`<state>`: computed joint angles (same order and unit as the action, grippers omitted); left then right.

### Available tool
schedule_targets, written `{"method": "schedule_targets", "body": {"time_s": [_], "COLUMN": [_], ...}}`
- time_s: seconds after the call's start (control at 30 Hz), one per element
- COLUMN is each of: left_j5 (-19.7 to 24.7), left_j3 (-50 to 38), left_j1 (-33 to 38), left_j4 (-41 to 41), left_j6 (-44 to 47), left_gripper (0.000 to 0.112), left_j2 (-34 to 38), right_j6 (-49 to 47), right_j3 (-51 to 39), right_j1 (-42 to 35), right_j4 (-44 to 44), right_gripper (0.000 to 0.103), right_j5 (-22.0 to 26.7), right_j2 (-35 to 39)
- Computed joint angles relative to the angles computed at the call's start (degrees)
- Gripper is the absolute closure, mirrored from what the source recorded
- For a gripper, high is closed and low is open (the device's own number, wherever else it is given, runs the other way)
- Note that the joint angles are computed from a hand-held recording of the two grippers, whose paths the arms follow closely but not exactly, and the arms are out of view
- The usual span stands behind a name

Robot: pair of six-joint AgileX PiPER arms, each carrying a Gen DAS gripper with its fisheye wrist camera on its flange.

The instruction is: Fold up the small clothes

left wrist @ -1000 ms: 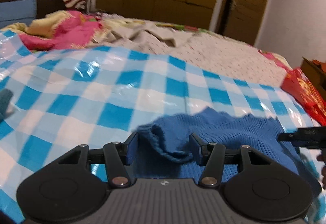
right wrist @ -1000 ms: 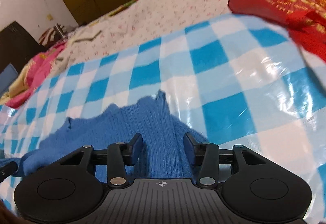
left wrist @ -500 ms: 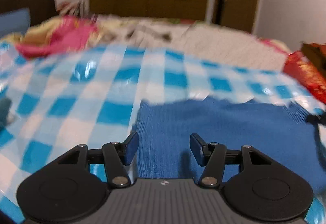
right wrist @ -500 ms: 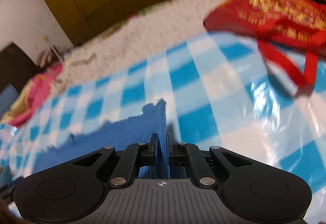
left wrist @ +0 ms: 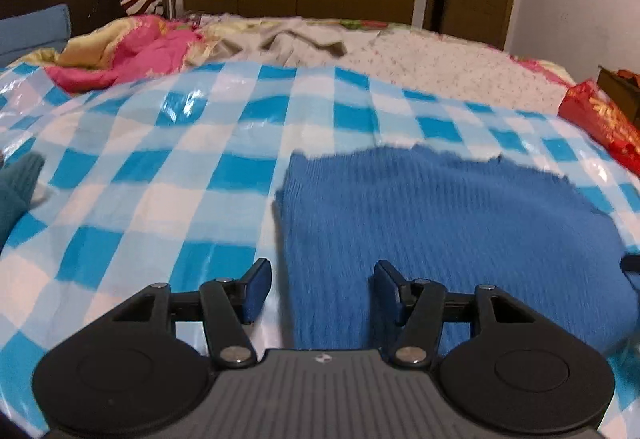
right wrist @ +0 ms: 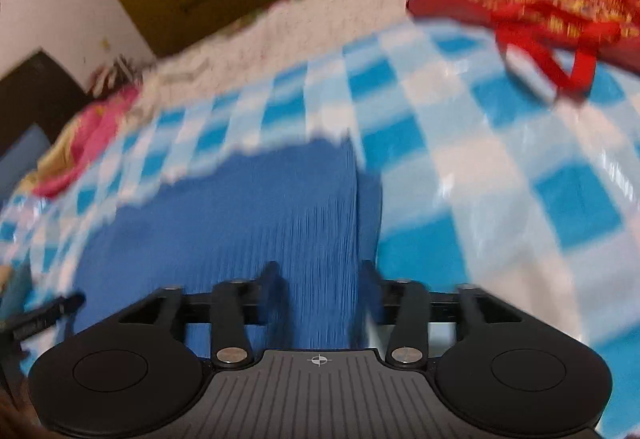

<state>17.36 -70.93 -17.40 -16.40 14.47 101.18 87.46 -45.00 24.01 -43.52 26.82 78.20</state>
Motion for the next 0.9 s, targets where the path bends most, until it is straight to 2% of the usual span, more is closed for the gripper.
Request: {"method": "schedule_targets", "body": {"time_s": [0.07,0.13,0.2,0.33,0.43,0.5,0.57,0.63,0.67,0.73,0.77,0.83,0.9], "left_j5": [1.84,3.38,3.6,5.46,3.69,3.37,4.94,7.36,8.18,6.59,6.14,7.39,8.45], "left_j3": [0.12,0.97,3.14,4.97,7.85,8.23,8.0,7.31,6.41,6.51,6.78,6.51,6.47], "left_j1": [0.54,1.62,3.06,4.1,3.79,3.55,4.93,6.02,5.81,4.29,3.73,3.55,3.35], "left_j4": [-0.56,-4.23,-10.92,-13.13,-15.71,-15.52,-22.65,-27.53,-26.53,-22.87,-22.0,-21.23,-19.93], "left_j6": [-0.05,2.72,9.59,13.16,16.34,16.27,22.27,26.75,26.29,23.81,23.6,22.96,21.49], "left_gripper": [0.045,0.045,0.045,0.041,0.04,0.041,0.042,0.048,0.05,0.053,0.056,0.07,0.078], "left_j2": [0.05,-1.24,-3.61,-4.11,-4.75,-5.29,-5.33,-4.87,-3.94,-3.56,-3.77,-3.97,-4.33], "right_j6": [2.21,0.22,-2.38,-4.79,-11.89,-9.39,-11.44,-18.83,-20.92,-21.73,-21.72,-22.11,-26.59], "right_j3": [1.04,2.54,3.87,4.29,4.41,5.12,5.51,6.13,6.27,6.62,6.65,6.25,6.83], "right_j1": [0.58,-2.07,-3.34,-1.03,-2.44,-2.6,-3.63,-5.45,-5.98,-6.69,-6.81,-6.54,-6.98], "right_j4": [-0.28,5.42,10.22,10.55,18.34,16.5,19.36,26.55,28.2,29.35,29.75,29.42,34.08], "right_gripper": [0.051,0.05,0.05,0.043,0.042,0.04,0.04,0.04,0.04,0.041,0.045,0.065,0.079], "right_j5": [-0.04,-3.56,-5.81,-4.57,-6.83,-8.7,-10.45,-12.56,-13.25,-14.81,-15.14,-13.83,-13.17], "right_j2": [1.03,-0.44,-3.18,-5.14,-2.56,-1.83,-2.0,-2.2,-1.93,-1.26,-1.09,-1.07,-1.99]}}
